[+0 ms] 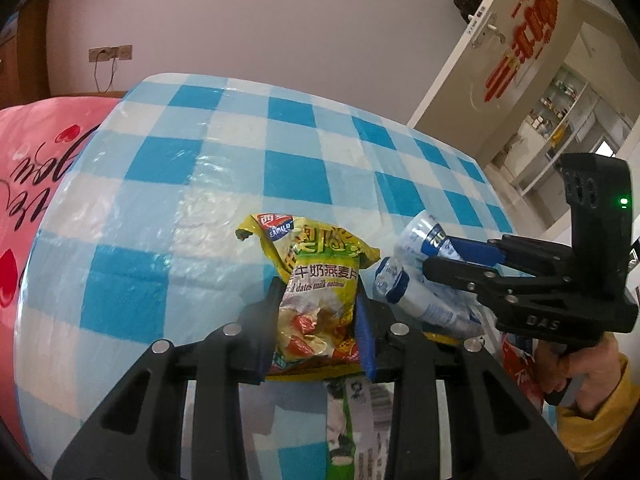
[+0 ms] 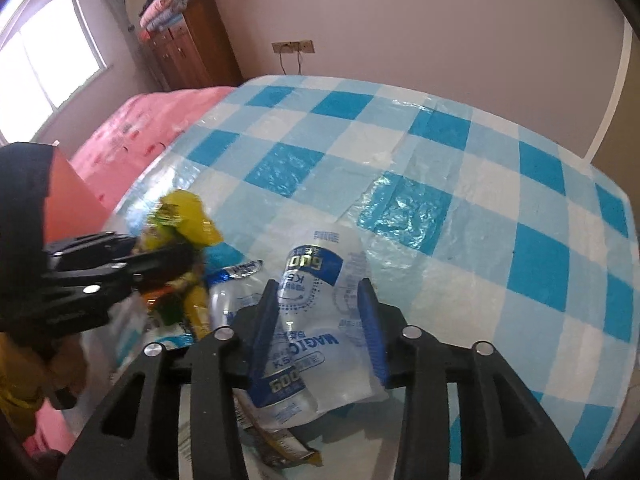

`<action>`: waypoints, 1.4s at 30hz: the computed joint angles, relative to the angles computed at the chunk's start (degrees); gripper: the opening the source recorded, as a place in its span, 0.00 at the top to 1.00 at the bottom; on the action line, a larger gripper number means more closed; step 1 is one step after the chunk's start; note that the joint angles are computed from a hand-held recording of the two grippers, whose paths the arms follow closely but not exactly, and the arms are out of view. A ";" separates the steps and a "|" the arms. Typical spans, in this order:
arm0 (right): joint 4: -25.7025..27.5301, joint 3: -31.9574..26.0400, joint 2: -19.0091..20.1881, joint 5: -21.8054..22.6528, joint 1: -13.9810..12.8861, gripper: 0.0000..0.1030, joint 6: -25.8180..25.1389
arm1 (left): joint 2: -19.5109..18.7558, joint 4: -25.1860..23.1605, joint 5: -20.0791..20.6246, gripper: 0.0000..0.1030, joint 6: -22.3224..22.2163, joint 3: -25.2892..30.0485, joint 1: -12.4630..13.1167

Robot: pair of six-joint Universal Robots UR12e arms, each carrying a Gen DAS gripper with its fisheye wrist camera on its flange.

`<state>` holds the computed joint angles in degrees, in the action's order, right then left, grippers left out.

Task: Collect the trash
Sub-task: 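Grasp the yellow snack bag with the left gripper while the right grasps the white cup, then carry the snack bag with the left gripper and the cup with the right into the bucket, opening both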

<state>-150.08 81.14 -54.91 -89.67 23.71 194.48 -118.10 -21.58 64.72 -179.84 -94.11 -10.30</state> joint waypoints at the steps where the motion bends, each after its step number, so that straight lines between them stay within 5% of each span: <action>1: 0.36 -0.22 0.15 -0.28 0.03 0.56 -0.02 | 0.23 0.48 0.05 0.66 -0.32 -0.50 0.10; 6: 1.92 -1.26 0.76 -0.82 -0.04 0.53 0.11 | 0.80 1.88 -0.27 0.66 -1.30 -1.99 0.70; 12: 1.28 -0.88 0.47 -5.63 1.03 0.72 -0.67 | 1.20 3.46 -1.17 0.66 -2.33 -2.99 1.43; 24: -2.01 0.51 -1.36 -10.95 2.99 0.76 0.25 | 3.42 7.38 -3.36 0.67 -3.92 -6.28 2.99; 42: -9.28 1.46 -3.24 2.88 5.79 0.77 9.26 | 12.08 14.71 -4.90 0.67 -4.85 -14.70 7.07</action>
<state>-159.36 82.60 -58.15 -86.79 29.51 203.74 -106.02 -6.86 59.82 -184.69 -108.82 -3.23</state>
